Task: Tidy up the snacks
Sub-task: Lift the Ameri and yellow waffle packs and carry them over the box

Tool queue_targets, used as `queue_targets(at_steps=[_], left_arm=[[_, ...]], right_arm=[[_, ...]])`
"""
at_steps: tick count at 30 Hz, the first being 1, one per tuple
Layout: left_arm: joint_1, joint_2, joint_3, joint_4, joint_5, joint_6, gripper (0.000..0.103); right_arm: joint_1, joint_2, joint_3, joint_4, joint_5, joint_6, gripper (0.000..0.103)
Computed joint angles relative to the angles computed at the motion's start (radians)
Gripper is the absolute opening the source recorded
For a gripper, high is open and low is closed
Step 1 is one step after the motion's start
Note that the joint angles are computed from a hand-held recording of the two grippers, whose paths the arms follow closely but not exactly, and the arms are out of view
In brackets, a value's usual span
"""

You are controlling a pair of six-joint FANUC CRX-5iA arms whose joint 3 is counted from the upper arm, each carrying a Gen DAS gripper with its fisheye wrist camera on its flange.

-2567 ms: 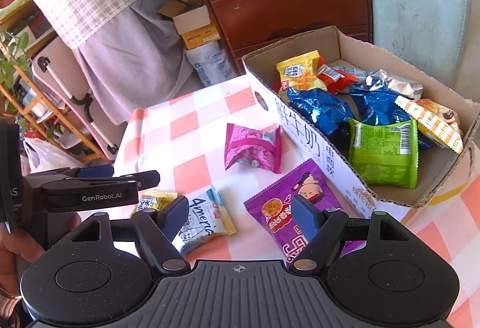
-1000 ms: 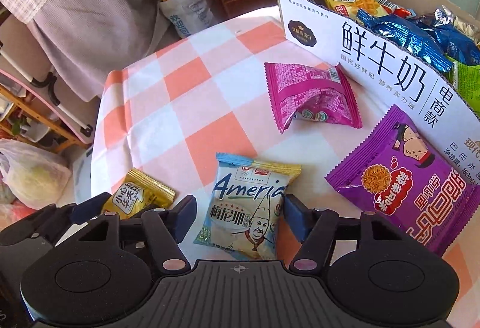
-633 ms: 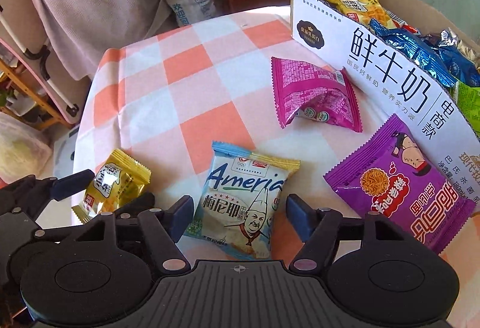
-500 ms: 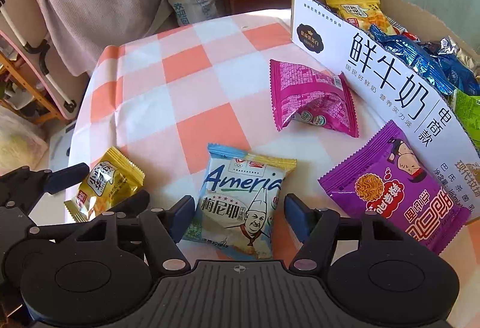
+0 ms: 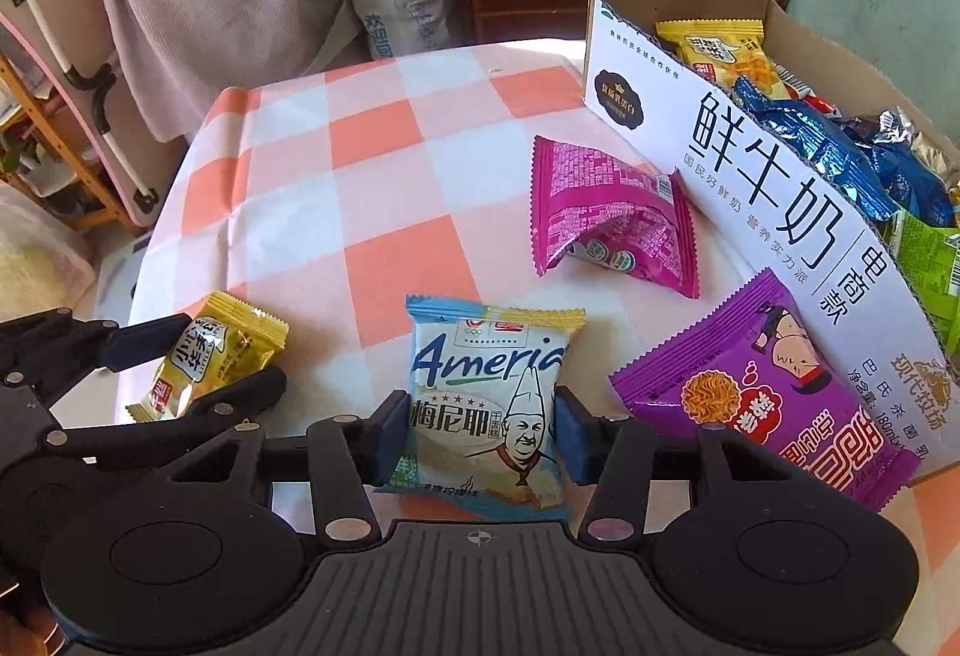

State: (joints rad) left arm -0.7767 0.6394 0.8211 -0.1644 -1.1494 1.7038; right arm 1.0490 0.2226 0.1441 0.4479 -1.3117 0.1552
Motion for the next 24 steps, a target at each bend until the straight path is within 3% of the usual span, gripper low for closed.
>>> queue_targets(at_steps=[24], left_arm=[[0.004,-0.011,0.037,-0.001,0.050,0.088,0.050]], right_arm=[[0.031,-0.098,-0.103,0.141,0.036,-0.047,0.049]])
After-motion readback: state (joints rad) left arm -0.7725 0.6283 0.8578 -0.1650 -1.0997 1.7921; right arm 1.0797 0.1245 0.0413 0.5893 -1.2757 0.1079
